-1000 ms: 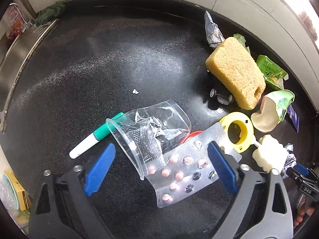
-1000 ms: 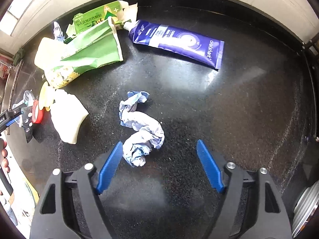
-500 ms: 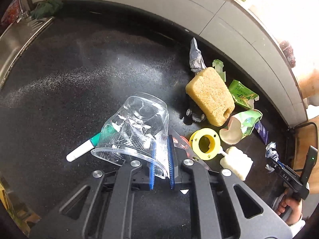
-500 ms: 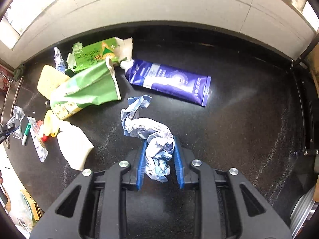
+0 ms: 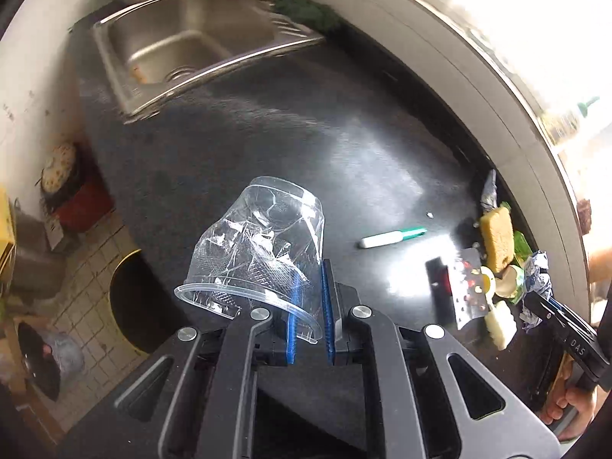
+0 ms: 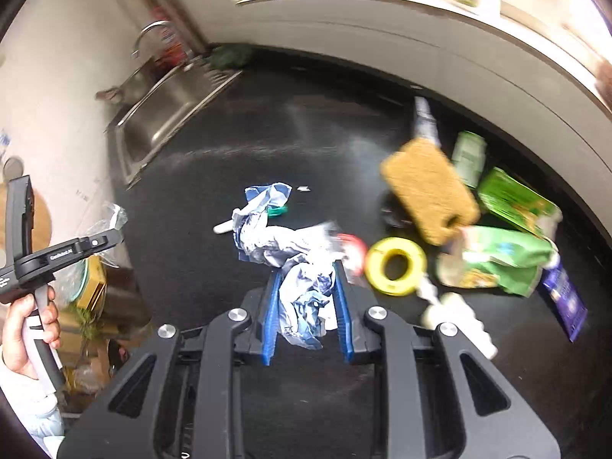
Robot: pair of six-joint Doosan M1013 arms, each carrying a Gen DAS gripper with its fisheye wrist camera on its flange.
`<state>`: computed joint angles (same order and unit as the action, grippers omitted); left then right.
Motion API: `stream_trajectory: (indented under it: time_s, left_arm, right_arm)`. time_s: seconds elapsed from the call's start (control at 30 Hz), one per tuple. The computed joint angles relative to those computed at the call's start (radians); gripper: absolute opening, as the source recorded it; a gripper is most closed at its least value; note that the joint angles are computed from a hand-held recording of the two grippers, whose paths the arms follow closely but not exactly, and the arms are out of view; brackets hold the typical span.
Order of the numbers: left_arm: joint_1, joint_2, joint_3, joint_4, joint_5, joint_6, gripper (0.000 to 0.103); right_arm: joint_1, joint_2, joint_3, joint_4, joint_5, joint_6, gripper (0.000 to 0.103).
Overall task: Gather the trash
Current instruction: 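Carry cup and paper over the black bin and open both tools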
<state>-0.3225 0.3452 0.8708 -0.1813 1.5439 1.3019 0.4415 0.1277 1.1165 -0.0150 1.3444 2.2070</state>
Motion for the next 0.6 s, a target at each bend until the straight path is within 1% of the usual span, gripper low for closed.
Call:
stream_trajectory:
  time_s: [0.03,0.07,0.1,0.13,0.2,0.23,0.3,0.37,0.4,0.47,0.53,0.6]
  left_arm:
    - [0.018,-0.02,0.029,0.021,-0.005,-0.015,0.01]
    - [0.036,-0.037,0.055,0.041,-0.008,-0.029,0.01]
    - [0.053,-0.055,0.084,0.062,-0.01,-0.045,0.01]
    - [0.07,-0.072,0.112,0.078,-0.012,-0.062,0.01]
    - [0.105,-0.1,0.16,0.093,-0.013,-0.09,0.01]
    - [0.12,-0.112,0.182,0.102,-0.015,-0.101,0.01]
    - [0.145,-0.13,0.223,0.116,-0.017,-0.124,0.01]
    - [0.171,-0.145,0.264,0.114,-0.02,-0.151,0.01]
    - [0.182,-0.149,0.28,0.115,-0.021,-0.161,0.01]
    - [0.202,-0.157,0.315,0.117,-0.02,-0.18,0.01]
    - [0.222,-0.164,0.35,0.112,-0.016,-0.193,0.01]
    - [0.24,-0.174,0.384,0.114,-0.014,-0.202,0.01]
  right_arm:
    - [0.025,0.041,-0.052,0.023,0.002,-0.048,0.026]
    - [0.037,0.082,-0.094,0.063,0.007,-0.094,0.026]
    - [0.062,0.132,-0.155,0.096,0.021,-0.141,0.026]
    - [0.079,0.165,-0.203,0.121,0.038,-0.169,0.026]
    - [0.112,0.244,-0.312,0.168,0.086,-0.23,0.026]
    - [0.138,0.297,-0.386,0.179,0.125,-0.266,0.026]
    - [0.167,0.376,-0.5,0.202,0.198,-0.309,0.026]
    - [0.183,0.432,-0.57,0.229,0.256,-0.34,0.026]
    - [0.197,0.465,-0.613,0.232,0.292,-0.357,0.026]
    - [0.211,0.528,-0.686,0.236,0.354,-0.388,0.026]
    - [0.225,0.604,-0.78,0.238,0.424,-0.411,0.026]
    - [0.242,0.636,-0.812,0.241,0.461,-0.436,0.026]
